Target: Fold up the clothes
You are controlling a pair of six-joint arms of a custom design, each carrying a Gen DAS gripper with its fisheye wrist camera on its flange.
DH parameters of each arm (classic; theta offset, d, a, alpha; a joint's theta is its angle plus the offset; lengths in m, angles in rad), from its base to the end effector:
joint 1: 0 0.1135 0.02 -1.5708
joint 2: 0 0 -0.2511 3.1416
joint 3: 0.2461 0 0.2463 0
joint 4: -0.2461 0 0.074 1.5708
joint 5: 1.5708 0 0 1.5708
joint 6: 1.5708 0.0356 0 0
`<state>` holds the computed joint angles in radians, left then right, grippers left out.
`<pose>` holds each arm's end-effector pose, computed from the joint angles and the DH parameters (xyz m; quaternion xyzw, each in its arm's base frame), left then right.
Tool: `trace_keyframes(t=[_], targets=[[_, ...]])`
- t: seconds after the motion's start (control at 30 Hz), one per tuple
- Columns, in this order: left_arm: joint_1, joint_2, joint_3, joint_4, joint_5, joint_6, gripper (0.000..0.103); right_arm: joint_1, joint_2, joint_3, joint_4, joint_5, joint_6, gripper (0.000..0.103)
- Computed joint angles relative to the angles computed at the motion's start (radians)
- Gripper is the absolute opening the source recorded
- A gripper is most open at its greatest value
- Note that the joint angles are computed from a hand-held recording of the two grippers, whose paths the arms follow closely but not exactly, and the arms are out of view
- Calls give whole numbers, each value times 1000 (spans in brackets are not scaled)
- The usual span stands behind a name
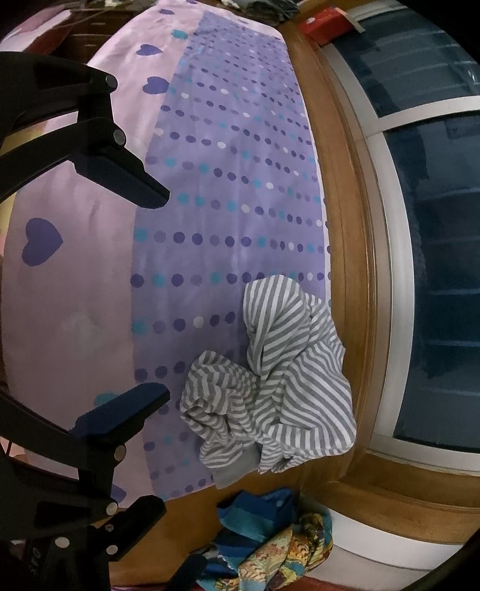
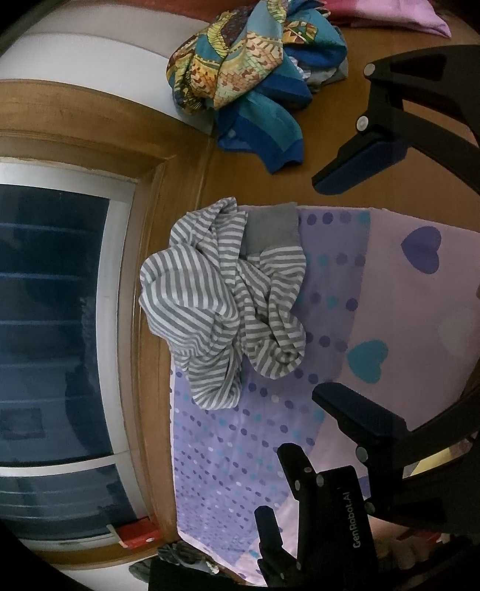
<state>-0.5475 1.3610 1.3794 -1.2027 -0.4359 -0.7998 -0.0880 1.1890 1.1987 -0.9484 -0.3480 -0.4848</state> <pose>0.2174 -0.1150 0.3251 -0.1617 0.9453 0.0489 0.2789 0.2284 -0.0080 0.3221 -0.2373 0.9072 0.0714 0.3401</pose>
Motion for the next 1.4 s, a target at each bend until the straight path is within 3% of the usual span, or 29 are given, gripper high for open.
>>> trace_keyframes(t=[1.1, 1.4], targets=[[109, 265, 154, 77, 98, 129, 93, 26, 337, 225, 81, 9, -17, 103], [152, 349, 182, 175, 29, 226, 93, 102, 487, 335, 136, 42, -37, 103]])
